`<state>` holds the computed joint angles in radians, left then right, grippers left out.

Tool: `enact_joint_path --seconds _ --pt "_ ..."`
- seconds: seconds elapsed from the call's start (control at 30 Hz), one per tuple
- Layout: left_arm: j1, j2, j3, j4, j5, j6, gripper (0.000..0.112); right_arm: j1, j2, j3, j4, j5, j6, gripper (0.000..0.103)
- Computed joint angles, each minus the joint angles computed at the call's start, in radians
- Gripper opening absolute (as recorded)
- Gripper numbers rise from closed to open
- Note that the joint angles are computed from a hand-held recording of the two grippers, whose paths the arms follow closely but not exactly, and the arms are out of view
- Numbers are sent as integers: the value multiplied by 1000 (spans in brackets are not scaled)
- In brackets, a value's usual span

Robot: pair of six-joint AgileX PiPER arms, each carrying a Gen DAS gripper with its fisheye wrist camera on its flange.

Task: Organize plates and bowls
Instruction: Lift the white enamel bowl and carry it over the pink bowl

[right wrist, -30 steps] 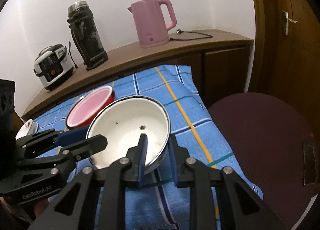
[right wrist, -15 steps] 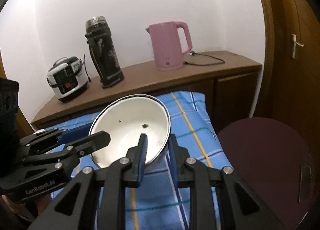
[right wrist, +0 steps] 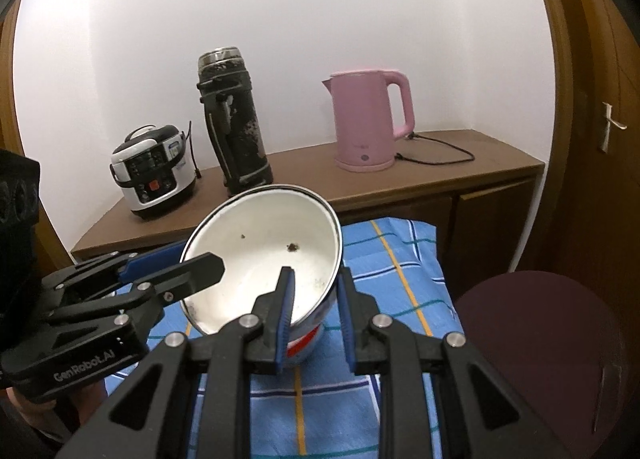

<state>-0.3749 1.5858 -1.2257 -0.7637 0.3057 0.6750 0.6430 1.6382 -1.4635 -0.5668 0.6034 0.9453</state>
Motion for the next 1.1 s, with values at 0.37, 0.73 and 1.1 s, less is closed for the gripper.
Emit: enact_joint_path --seconds 0.37,0.73,1.1 --pt "89 57 -5 -272 37 271 37 0 104 -113 82 32 -81 21" --pt "119 89 -5 -387 56 376 37 8 164 -179 91 62 -98 21" --pt "118 98 -11 -323 40 307 37 8 212 -224 109 86 -117 21"
